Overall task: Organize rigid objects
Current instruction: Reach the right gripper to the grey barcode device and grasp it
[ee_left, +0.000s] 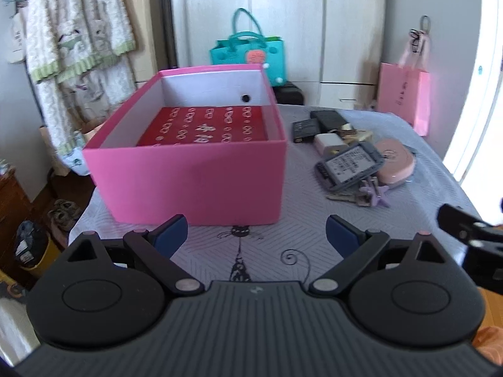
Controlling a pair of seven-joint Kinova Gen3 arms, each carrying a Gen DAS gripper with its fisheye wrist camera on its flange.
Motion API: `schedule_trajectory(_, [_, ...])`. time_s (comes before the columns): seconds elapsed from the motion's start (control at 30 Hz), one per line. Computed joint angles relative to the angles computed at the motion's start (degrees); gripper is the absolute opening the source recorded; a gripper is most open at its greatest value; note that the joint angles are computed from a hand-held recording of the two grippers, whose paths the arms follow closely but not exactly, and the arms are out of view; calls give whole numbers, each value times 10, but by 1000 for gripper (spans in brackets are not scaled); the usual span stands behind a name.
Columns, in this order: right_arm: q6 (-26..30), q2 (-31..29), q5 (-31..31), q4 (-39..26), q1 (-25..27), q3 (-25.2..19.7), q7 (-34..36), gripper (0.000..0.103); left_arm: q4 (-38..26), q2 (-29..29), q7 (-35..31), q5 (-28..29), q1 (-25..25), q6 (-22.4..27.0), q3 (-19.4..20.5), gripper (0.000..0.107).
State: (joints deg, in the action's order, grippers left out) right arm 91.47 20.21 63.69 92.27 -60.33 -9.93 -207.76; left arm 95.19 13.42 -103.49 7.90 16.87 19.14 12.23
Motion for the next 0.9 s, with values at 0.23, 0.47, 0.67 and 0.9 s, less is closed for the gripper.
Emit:
schedule_trajectory(0.23, [-46,-22,108,121,4,-7,-91,103,-90,27,-160,90,-42,113,18,95])
schedule_trajectory(0.47, [-175,-73,114,159,92,-24,-54,103,-210,78,-265,135,-119,231,72,95])
schedule_trajectory(0.67, [-265,-81,128,168,139,-23,-12,103,-369,144,-208,73,-54,341,-18,95])
schedule_trajectory(0.9, [-407,-83,96,151,208,3,26,94,-512,230,-158,10,-34,384,-54,88])
